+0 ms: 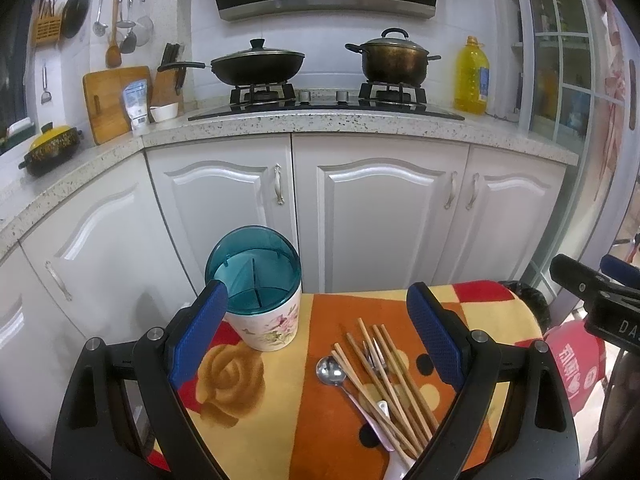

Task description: Organize utensils

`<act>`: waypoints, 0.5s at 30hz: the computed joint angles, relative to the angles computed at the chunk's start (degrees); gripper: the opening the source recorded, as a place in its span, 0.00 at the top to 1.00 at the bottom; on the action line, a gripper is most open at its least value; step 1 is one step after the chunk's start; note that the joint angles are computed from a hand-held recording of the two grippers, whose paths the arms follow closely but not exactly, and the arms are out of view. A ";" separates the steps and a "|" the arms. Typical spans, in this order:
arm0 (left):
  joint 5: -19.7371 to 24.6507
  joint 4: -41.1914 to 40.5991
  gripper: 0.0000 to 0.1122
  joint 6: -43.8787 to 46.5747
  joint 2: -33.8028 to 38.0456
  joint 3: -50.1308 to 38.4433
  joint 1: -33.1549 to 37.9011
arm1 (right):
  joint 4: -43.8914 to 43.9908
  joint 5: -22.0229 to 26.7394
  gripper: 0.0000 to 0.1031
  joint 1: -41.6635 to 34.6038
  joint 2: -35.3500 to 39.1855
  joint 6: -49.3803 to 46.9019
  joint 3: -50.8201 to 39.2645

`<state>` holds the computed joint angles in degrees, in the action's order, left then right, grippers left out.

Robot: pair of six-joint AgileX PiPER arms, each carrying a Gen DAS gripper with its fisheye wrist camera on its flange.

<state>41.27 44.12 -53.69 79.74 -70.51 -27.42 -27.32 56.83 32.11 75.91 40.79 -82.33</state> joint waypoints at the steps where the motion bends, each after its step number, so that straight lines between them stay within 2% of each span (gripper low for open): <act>1: 0.02 0.29 0.18 -0.20 -0.08 0.16 -0.01 | -0.07 0.05 0.01 0.04 -0.01 0.08 0.06; 15: 2.48 -2.39 0.18 1.37 1.68 -1.14 0.16 | 1.79 -0.50 0.01 -0.46 -0.12 -0.90 1.67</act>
<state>43.75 41.73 -52.32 81.43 -71.65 -27.26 -25.54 56.33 31.65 75.78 39.89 -80.66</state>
